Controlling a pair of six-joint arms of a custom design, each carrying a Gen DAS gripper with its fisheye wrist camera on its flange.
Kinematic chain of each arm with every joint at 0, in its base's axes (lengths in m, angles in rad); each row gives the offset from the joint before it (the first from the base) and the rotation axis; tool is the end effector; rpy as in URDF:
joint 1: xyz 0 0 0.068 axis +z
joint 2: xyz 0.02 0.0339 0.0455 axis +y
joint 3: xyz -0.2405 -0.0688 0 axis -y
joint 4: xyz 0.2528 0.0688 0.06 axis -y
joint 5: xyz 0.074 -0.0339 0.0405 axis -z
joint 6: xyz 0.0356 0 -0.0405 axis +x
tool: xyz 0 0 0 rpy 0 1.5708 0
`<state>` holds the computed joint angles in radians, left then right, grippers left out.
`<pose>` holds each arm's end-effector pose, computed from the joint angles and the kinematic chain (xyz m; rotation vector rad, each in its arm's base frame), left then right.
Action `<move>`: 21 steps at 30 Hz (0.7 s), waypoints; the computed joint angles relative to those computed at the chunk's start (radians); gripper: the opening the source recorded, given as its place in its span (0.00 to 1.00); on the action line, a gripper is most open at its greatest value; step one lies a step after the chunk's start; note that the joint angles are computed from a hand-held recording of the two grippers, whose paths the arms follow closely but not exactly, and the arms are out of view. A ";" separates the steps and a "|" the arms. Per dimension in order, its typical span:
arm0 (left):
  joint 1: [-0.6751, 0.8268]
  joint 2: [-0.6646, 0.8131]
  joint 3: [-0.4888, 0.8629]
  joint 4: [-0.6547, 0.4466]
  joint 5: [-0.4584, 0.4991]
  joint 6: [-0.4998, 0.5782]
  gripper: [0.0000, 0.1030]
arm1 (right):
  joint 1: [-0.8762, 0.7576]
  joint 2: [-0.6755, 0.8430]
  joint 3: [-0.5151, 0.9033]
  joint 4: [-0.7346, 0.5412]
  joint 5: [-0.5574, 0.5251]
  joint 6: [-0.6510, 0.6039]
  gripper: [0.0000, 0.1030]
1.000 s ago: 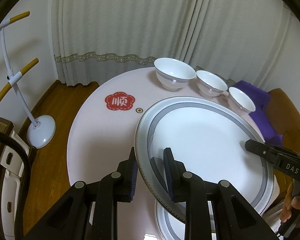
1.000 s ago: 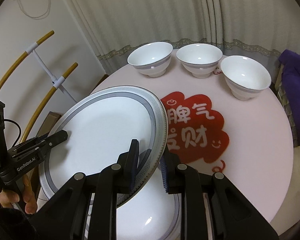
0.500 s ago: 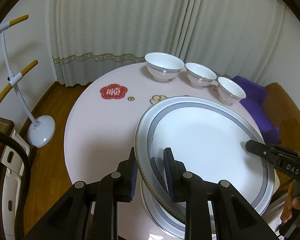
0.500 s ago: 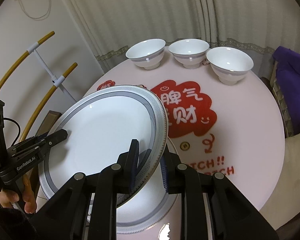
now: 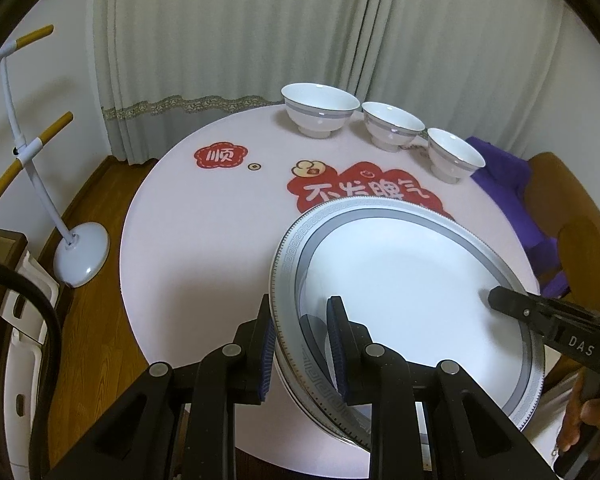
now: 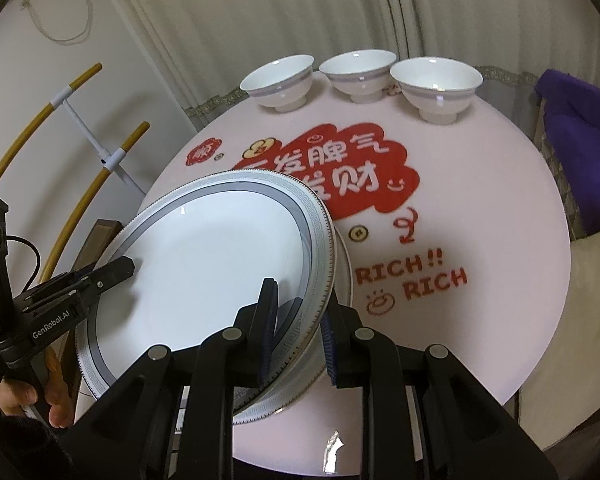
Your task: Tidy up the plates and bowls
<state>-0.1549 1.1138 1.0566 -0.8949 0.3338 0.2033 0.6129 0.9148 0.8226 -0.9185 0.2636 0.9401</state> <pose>0.2275 -0.0473 0.2871 0.5751 2.4248 -0.3999 0.1592 0.1006 0.2487 0.5111 2.4995 0.2727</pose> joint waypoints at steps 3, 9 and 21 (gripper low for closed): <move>-0.003 -0.007 -0.010 0.001 -0.002 0.001 0.20 | 0.013 -0.010 -0.014 0.000 0.006 0.019 0.20; -0.006 0.000 -0.020 0.010 -0.007 -0.003 0.20 | 0.017 -0.009 -0.023 0.003 0.007 0.030 0.20; 0.004 0.011 -0.033 0.020 -0.011 0.002 0.20 | 0.008 0.008 -0.040 0.035 -0.014 0.031 0.20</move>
<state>-0.1511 1.1247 1.0235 -0.8745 0.3233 0.2052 0.6211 0.9224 0.7829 -0.8835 0.2495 0.9708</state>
